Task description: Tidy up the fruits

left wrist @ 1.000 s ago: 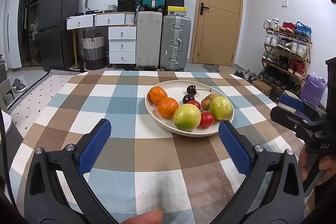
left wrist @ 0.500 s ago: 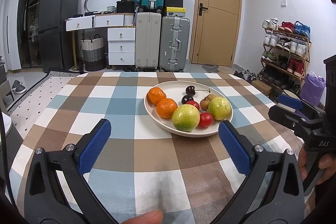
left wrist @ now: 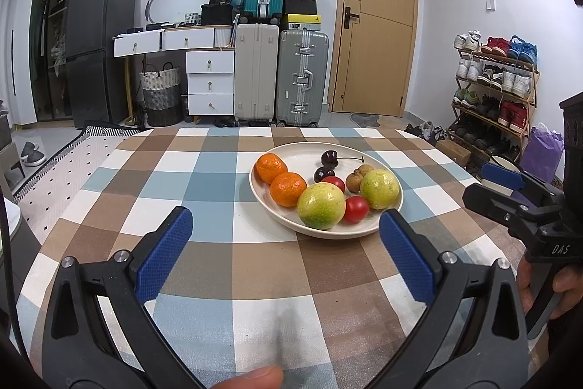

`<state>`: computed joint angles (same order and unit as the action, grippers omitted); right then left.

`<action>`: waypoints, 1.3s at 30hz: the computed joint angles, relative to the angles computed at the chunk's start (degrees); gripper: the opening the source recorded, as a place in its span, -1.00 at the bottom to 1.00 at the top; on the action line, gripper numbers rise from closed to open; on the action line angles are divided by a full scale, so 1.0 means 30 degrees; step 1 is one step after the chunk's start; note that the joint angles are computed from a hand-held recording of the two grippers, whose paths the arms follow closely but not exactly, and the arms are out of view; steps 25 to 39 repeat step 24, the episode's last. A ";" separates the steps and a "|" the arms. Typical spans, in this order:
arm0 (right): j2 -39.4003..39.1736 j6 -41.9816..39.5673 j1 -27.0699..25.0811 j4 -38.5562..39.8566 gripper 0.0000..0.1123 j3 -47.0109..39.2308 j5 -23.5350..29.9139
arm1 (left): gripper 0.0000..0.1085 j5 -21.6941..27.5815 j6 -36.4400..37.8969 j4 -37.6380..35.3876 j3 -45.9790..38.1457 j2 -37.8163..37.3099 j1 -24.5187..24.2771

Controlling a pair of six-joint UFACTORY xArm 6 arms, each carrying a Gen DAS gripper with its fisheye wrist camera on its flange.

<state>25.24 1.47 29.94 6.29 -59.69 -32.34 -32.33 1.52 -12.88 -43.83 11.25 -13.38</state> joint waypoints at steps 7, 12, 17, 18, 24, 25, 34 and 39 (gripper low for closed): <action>-0.0005 -0.0088 0.0023 0.0028 0.83 0.0009 -0.0015 | 0.88 -0.0038 0.0068 -0.0032 0.0023 0.0004 -0.0015; -0.0006 -0.0062 0.0026 0.0057 0.83 0.0005 -0.0007 | 0.88 -0.0099 -0.0024 0.0084 0.0029 0.0029 0.0005; 0.0009 -0.0056 0.0045 0.0052 0.83 -0.0027 0.0018 | 0.88 -0.0093 -0.0044 0.0121 0.0075 -0.0014 0.0008; -0.0009 -0.0075 0.0055 0.0069 0.83 0.0000 0.0015 | 0.88 -0.0106 -0.0054 0.0172 0.0067 -0.0010 0.0007; -0.0001 -0.0101 0.0053 0.0082 0.83 -0.0011 0.0004 | 0.88 -0.0230 -0.0085 0.0398 -0.0056 0.0100 0.0040; -0.0001 -0.0101 0.0053 0.0082 0.83 -0.0011 0.0004 | 0.88 -0.0230 -0.0085 0.0398 -0.0056 0.0100 0.0040; -0.0001 -0.0101 0.0053 0.0082 0.83 -0.0011 0.0004 | 0.88 -0.0230 -0.0085 0.0398 -0.0056 0.0100 0.0040; -0.0001 -0.0101 0.0053 0.0082 0.83 -0.0011 0.0004 | 0.88 -0.0230 -0.0085 0.0398 -0.0056 0.0100 0.0040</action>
